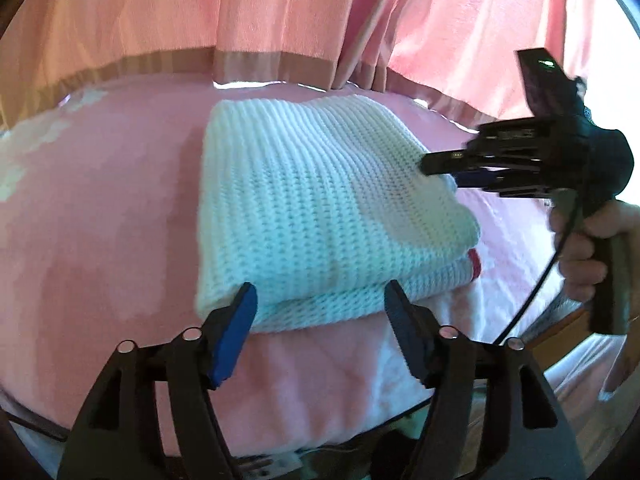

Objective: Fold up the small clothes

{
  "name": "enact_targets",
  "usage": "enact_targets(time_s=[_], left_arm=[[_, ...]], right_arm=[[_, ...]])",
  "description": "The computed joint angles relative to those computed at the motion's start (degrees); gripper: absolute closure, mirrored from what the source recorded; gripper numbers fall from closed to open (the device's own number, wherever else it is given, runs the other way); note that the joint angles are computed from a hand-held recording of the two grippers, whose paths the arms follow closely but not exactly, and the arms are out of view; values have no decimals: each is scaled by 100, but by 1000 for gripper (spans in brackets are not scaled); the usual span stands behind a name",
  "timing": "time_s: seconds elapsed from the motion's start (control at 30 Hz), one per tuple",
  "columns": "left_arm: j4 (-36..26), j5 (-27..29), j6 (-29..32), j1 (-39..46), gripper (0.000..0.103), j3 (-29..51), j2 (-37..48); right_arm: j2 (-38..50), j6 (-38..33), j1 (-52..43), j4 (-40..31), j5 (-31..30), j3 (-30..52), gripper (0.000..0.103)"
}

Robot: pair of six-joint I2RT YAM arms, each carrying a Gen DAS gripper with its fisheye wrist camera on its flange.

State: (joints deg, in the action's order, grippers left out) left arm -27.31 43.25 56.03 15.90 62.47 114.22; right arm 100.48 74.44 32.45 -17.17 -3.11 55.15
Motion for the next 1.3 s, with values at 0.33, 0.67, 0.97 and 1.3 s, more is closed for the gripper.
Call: enact_targets(time_s=[0.33,0.67,0.97,1.3], left_arm=[[675,-397,-13,98,31,-21,252],[-901,-764,-424,8,89,1662,999],[-1295,-1165,-194,5,86,1707,981],[-2617,-515,-755,-598,75,3676,1141]], right_arm=[[208,746,365,882,-484,-255,56],[-699,1046,858,35,960,-329,91],[-179,1321,1077,-892,517,192,82],[363,-762,389,-1998,1360,2147,87]])
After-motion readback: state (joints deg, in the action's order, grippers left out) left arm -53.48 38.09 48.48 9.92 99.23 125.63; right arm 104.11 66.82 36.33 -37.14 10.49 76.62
